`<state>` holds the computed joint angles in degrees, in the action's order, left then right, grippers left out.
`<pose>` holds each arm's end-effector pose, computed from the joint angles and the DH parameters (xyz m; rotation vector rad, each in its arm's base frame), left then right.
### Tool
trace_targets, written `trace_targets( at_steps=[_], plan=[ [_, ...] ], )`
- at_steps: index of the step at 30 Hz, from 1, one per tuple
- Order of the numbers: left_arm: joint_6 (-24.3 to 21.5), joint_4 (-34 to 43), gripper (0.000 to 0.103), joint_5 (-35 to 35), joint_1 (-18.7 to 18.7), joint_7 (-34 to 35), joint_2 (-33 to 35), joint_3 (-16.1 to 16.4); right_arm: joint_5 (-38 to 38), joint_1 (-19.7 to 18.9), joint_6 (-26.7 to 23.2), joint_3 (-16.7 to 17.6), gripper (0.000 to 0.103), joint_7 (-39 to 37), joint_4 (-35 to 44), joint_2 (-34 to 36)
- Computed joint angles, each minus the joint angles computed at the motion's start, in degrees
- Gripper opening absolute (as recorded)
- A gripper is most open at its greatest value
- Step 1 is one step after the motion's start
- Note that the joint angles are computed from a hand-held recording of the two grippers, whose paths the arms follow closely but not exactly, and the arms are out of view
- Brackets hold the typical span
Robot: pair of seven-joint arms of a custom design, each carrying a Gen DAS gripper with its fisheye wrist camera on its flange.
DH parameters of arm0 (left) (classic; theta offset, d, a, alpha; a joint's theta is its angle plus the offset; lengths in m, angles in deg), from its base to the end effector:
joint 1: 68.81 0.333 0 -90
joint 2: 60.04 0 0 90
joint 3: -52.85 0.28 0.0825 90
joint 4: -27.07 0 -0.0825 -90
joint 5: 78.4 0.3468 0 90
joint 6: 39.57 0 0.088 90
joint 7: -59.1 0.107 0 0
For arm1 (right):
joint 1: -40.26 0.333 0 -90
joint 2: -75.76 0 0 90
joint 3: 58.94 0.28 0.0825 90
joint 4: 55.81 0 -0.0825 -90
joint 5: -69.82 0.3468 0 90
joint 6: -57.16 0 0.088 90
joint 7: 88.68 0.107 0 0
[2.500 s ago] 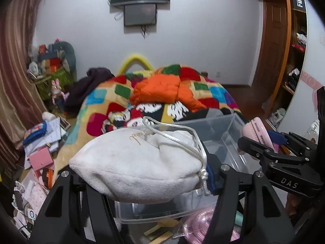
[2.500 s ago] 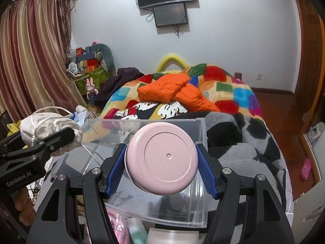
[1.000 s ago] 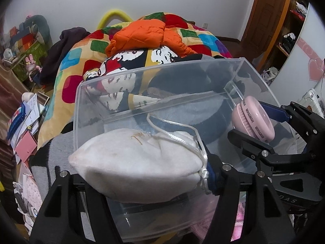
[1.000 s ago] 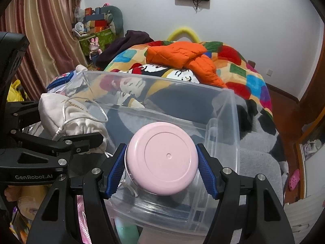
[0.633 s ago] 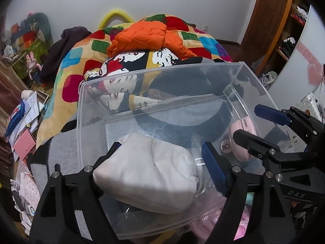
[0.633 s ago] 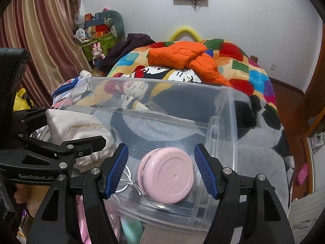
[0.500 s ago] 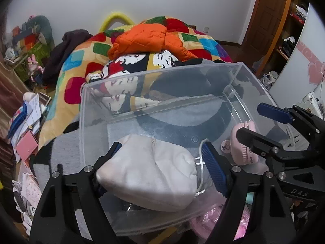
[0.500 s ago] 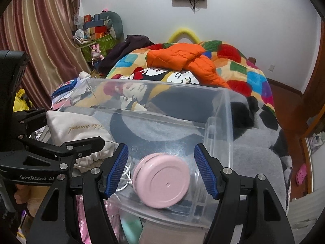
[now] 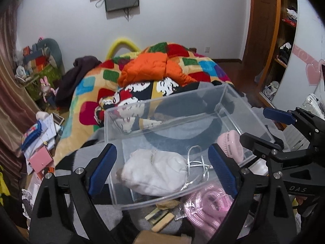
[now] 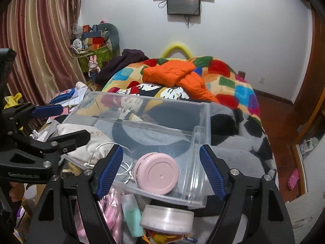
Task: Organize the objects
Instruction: 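Lower both held items into the clear box and open both tools, then withdraw both tools from the clear box toward the remaining items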
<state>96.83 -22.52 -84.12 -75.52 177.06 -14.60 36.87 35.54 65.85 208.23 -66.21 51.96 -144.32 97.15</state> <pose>0.7175 -0.1976 0.5117 -1.1202 2.3476 -0.9437 0.6251 0.2361 0.4974 -1.6211 1.8198 -0.8039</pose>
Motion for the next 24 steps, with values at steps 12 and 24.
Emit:
trace_targets(
  at_steps=[12,24],
  plan=[
    [13.8,-22.9,0.100,-6.0,6.2,3.6,-13.8,-3.4,-15.6,1.1,-1.2,1.5,0.085,14.6,-7.7,-8.2],
    [19.4,-35.2,0.102,-14.1,10.6,9.6,-21.5,-5.3,-24.2,-1.6,-3.9,7.5,0.087,24.7,-15.3,-15.1]
  ],
)
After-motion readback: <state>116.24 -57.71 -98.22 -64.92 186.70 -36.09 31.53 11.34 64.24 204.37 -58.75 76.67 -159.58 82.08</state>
